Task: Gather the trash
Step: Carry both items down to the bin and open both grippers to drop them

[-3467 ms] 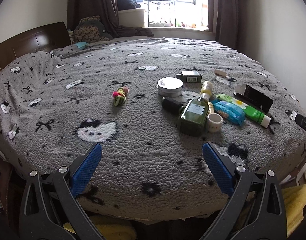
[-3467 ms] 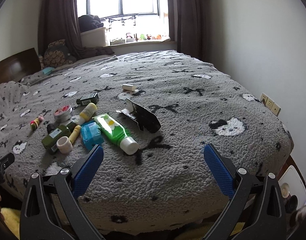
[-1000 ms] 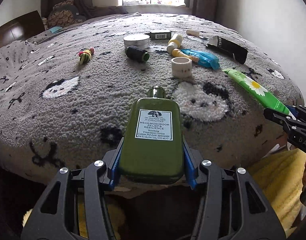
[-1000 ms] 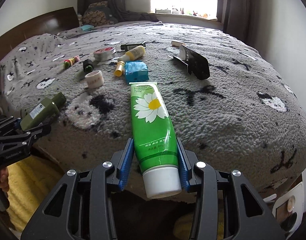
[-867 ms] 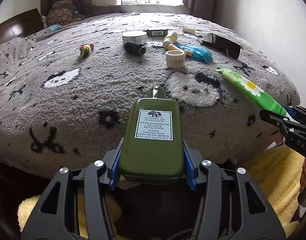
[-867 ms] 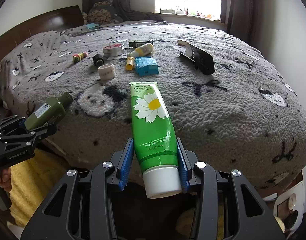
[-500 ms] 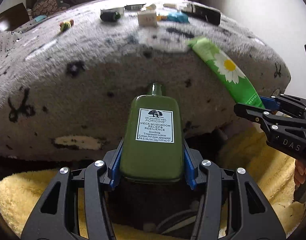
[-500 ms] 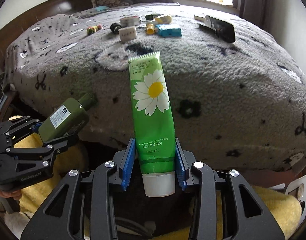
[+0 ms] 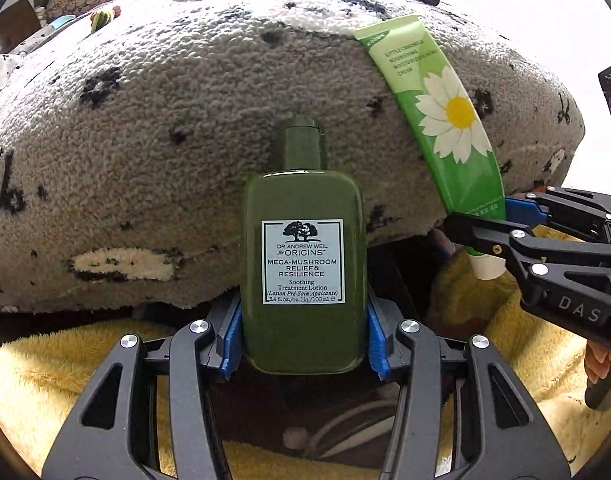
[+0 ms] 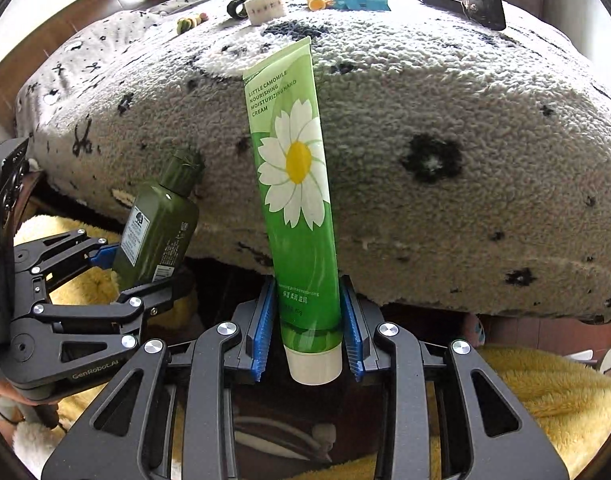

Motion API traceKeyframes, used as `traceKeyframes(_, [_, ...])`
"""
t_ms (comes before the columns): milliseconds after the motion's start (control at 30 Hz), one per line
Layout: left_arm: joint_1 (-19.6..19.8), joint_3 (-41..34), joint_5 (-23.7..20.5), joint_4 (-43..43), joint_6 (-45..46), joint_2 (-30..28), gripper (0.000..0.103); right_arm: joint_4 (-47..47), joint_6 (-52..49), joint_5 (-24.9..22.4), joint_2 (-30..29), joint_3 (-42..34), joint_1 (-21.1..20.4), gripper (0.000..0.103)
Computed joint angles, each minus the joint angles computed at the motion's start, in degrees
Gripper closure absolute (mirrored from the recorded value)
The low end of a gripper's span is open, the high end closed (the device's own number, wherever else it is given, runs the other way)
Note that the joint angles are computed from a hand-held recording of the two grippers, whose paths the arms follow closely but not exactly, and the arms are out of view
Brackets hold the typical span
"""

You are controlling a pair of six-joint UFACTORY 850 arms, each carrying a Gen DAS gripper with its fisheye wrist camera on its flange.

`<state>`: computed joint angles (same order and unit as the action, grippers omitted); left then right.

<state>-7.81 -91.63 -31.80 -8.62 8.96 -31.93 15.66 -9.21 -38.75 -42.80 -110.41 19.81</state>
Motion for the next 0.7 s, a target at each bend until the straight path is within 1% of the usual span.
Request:
traceKeyframes(133, [-0.4, -0.3, -0.8, 0.9, -0.7, 0.0, 0.056, 0.8, -0.4, -0.7, -0.4, -0.7, -0.1, 0.070])
traceKeyframes(167, [-0.5, -0.2, -0.9, 1.4, -1.2, 0.1, 0.053, 0.7, -0.3, -0.9, -0.4, -0.9, -0.3, 0.069])
traceKeyframes(200, [-0.7, -0.2, -0.8, 2.2, -2.0, 0.2, 0.048, 0.2, 0.2, -0.8, -0.5, -1.2, -0.3, 0.067])
traceKeyframes(267, [-0.9, -0.8, -0.9, 3.6, -3.3, 0.4, 0.040, -0.8, 1.6, -0.3, -0.2, -1.1, -0.4, 0.054])
traceKeyframes(300, [-0.9, -0.7, -0.9, 3.8, -3.5, 0.7, 0.037, -1.4, 2.2, 0.1, 0.0, -0.9, -0.4, 0.052])
traceKeyframes(433, [-0.7, -1.0, -0.4, 4.3, -4.5, 1.2, 0.035, -4.0, 4.7, 1.6, 0.8, -0.2, -0.6, 0.050])
traceKeyframes(700, [0.4, -1.7, 0.7, 4.4, -4.4, 1.7, 0.034, -7.4, 7.7, 4.0, 1.9, 0.5, -0.9, 0.039])
